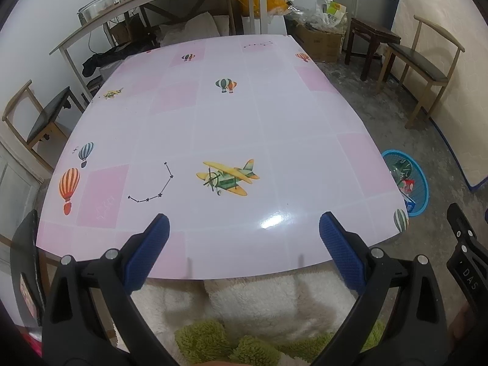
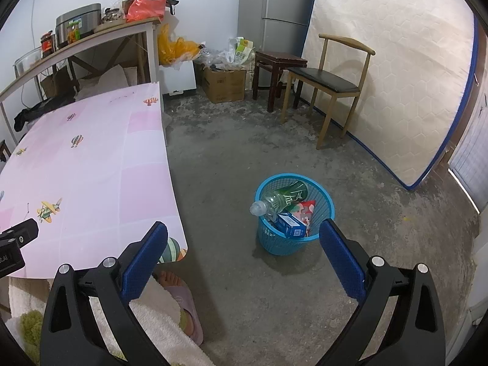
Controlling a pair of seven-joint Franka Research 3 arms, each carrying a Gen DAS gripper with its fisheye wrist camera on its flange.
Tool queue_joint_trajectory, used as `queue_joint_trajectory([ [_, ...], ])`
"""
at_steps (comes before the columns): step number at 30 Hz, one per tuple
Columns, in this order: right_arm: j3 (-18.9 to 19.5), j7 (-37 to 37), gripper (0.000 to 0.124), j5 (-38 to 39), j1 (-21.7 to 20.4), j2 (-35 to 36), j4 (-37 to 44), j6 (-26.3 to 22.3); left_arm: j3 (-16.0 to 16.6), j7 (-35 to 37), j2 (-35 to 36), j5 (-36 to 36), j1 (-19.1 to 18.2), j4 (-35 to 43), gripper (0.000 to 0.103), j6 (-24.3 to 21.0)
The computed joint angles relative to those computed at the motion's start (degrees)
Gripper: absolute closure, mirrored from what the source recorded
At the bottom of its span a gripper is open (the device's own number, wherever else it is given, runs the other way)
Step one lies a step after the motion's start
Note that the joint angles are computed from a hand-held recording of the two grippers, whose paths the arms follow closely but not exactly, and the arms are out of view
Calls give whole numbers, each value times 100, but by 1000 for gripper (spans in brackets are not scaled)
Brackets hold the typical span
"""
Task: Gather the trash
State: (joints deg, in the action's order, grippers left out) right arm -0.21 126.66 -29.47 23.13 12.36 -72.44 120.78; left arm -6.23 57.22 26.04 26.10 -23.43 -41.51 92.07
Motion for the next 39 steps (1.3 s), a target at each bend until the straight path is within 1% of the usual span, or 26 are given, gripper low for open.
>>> queue_joint_trajectory([
  [5, -3, 1, 27, 0, -4, 7, 7, 17, 3, 15, 28, -17, -1, 51, 8, -33],
  [8, -7, -8, 27, 4, -5, 6, 9, 19, -12, -25, -72, -30, 26, -136, 8, 48],
  [20, -15, -23, 27, 2, -4, 17, 19, 37, -33, -23, -74, -21, 42, -141, 8, 52],
  [29, -53, -81, 27, 9, 59, 197, 357, -90, -38, -50, -81, -14, 39, -150, 8, 67],
  [39, -98, -100, 27, 35, 104, 268, 479, -130, -27, -44, -61, -16, 29, -107, 8, 54],
])
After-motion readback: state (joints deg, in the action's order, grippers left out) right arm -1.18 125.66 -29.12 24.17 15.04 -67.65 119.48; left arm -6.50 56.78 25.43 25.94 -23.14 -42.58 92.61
